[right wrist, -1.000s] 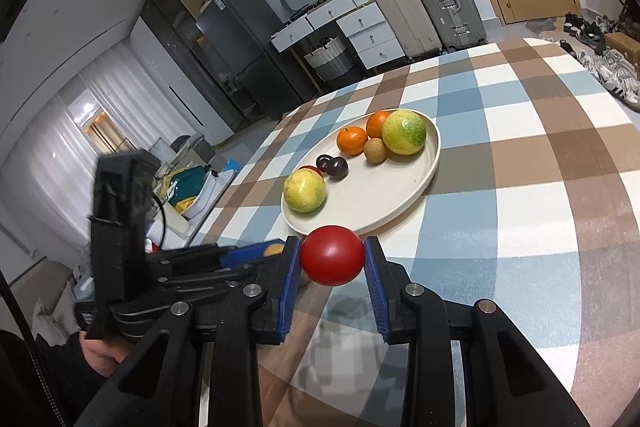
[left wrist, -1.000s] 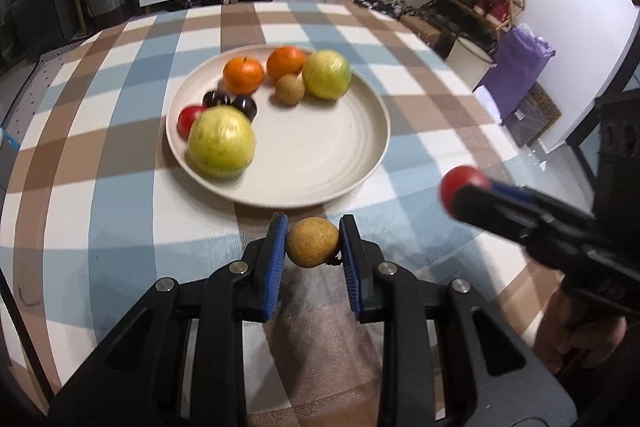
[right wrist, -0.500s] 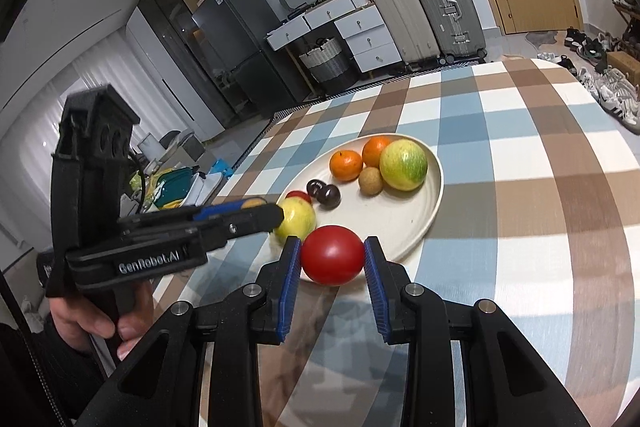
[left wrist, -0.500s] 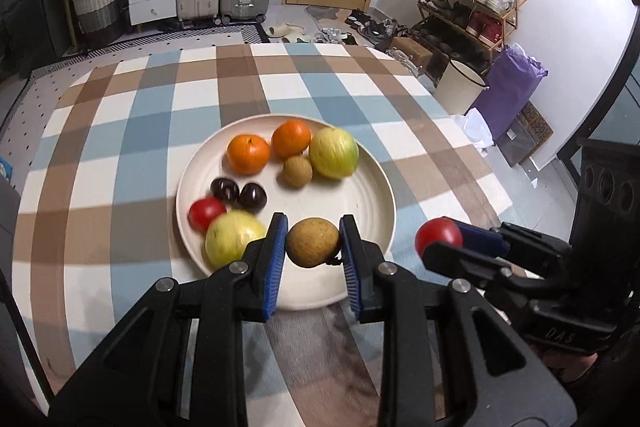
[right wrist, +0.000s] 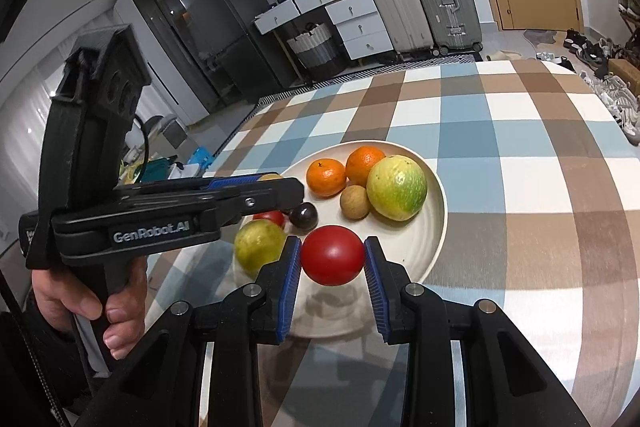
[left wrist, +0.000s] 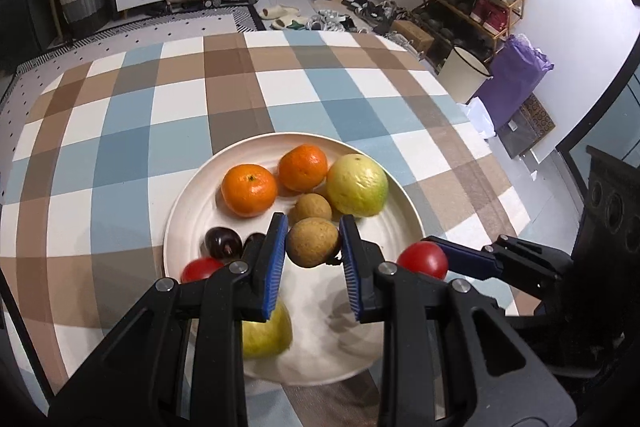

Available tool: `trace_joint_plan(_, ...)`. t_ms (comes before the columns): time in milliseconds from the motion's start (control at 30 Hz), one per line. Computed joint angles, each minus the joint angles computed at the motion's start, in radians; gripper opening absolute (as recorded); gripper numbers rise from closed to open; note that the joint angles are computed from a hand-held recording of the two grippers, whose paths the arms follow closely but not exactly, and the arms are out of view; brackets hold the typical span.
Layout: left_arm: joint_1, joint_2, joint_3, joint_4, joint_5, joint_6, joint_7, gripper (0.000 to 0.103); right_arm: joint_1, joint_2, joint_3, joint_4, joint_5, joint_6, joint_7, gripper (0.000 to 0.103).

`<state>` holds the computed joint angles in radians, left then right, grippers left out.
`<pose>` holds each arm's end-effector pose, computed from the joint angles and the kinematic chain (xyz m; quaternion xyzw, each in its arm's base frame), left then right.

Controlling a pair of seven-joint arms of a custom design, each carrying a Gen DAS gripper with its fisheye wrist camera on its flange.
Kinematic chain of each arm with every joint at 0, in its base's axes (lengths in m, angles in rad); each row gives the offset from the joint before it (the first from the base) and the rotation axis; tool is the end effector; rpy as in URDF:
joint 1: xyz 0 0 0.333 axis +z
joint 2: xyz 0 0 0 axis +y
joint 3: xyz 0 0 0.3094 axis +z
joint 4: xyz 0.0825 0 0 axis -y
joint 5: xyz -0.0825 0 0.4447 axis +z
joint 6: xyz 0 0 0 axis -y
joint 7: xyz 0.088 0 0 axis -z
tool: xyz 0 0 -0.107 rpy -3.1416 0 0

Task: Organize fruits
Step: 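Carry the tomato and kiwi onto the cream plate and open both grippers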

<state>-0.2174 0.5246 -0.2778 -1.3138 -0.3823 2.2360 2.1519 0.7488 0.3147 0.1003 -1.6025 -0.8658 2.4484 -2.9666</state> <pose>0.7188 -0.3466 0.4726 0.3424 -0.8881 0.3065 0.0100 0.5024 0.5575 0.4819 -0.5132 0.7543 -0.1696 0.3727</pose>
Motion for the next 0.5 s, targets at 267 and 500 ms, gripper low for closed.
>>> trace_joint_plan(267,-0.038,0.106,0.013,0.144,0.061,-0.067,-0.047,0.024,-0.014,0.037,-0.006,0.034,0.05,0.016,-0.06,0.032)
trace_joint_plan(500,-0.061,0.146,0.025,0.187,0.118,-0.095,-0.076,0.024,-0.016,0.055,-0.014,0.047,0.088,0.032,-0.089,0.032)
